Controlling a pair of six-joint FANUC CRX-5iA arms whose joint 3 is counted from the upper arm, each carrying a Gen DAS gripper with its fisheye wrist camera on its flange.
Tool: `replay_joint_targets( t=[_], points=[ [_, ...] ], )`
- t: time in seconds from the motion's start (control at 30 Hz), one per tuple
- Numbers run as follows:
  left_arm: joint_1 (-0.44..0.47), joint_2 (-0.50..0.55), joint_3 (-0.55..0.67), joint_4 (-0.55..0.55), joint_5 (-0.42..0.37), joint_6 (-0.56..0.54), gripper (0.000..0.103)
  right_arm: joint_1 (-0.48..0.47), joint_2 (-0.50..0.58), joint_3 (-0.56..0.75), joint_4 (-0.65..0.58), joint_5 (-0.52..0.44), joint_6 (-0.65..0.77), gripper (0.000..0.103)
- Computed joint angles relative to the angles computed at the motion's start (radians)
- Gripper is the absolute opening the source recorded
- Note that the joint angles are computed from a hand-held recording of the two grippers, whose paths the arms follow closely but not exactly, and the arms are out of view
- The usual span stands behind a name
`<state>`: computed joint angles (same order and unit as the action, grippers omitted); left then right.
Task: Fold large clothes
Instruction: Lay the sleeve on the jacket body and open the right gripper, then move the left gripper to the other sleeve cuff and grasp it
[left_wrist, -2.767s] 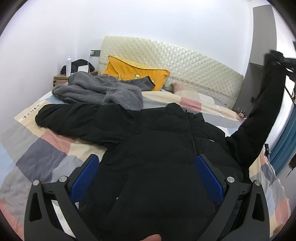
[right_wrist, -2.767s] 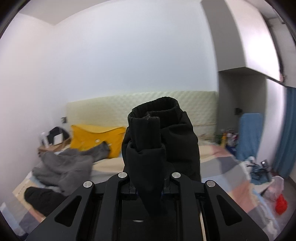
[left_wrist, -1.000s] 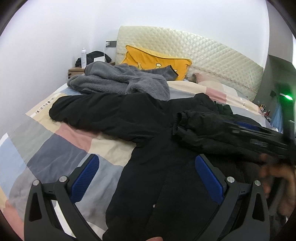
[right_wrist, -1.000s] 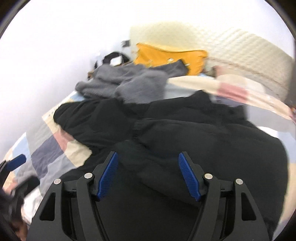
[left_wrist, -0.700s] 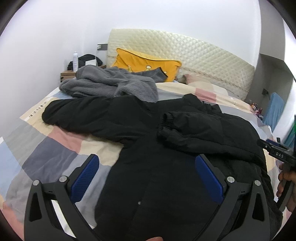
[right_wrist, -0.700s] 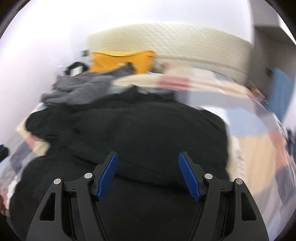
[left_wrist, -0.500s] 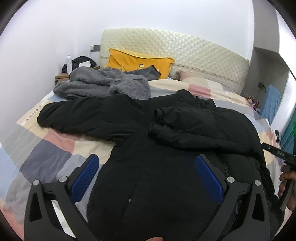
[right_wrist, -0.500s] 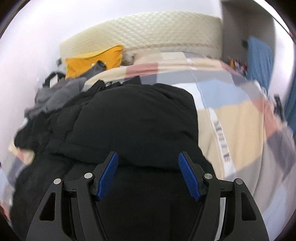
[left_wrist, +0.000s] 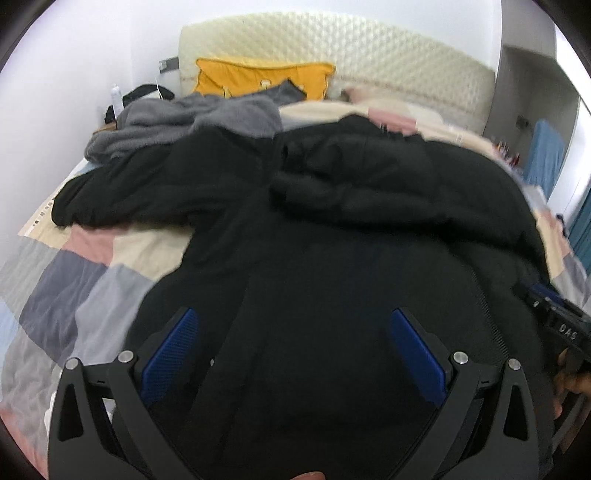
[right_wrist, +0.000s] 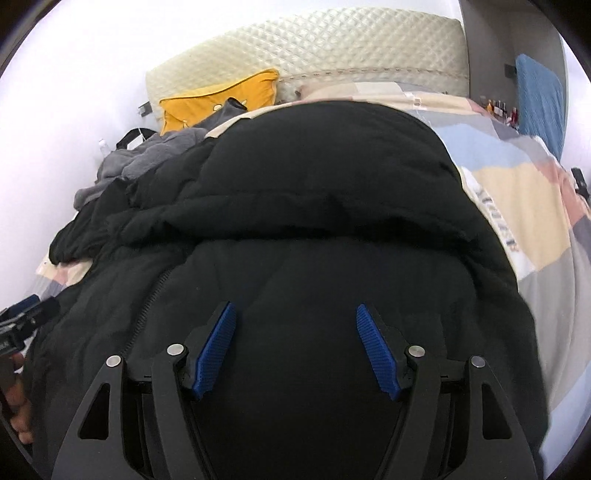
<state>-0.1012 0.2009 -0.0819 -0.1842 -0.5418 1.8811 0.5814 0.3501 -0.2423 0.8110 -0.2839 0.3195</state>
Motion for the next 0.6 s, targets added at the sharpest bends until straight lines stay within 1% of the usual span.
replay_joint_targets(
  t=[0.07,0.13,0.2,0.3,0.33,0.37,0.47,0.53,0.57,0.6],
  points=[
    [-0.012,0.018,0.017,-0.023,-0.028,0.007,0.103,0.006,0.014,0.012,-0.043,-0.017,0.041,0.071],
    [-0.024,0.02,0.028,-0.057,-0.042,0.029,0.103,0.007,0.011,0.012,-0.035,-0.027,0.036,0.071],
    [-0.023,0.012,0.025,-0.065,-0.047,0.038,0.103,0.017,-0.003,0.019,-0.067,-0.052,0.059,0.071],
    [-0.012,-0.012,0.009,-0.058,-0.04,0.052,0.103,0.026,-0.048,-0.014,-0.019,-0.046,0.001,0.071],
    [-0.008,-0.026,0.004,-0.062,-0.037,0.069,0.103,0.029,-0.073,-0.032,0.002,-0.03,-0.028,0.071],
    [-0.003,-0.037,0.0,-0.061,-0.031,0.073,0.103,0.024,-0.101,-0.06,0.04,0.005,-0.078,0.071],
    [0.001,-0.074,-0.005,-0.1,-0.023,0.12,0.103,-0.004,-0.19,-0.148,0.203,0.105,-0.272,0.071],
    [0.018,-0.096,-0.018,-0.079,-0.015,0.104,0.103,-0.025,-0.245,-0.204,0.336,0.146,-0.396,0.071],
    [0.034,-0.109,-0.028,-0.047,-0.013,0.078,0.103,-0.032,-0.271,-0.23,0.394,0.153,-0.444,0.072],
    [0.048,-0.118,-0.034,-0.021,-0.013,0.057,0.103,-0.027,-0.293,-0.247,0.425,0.144,-0.47,0.073]
  ],
)
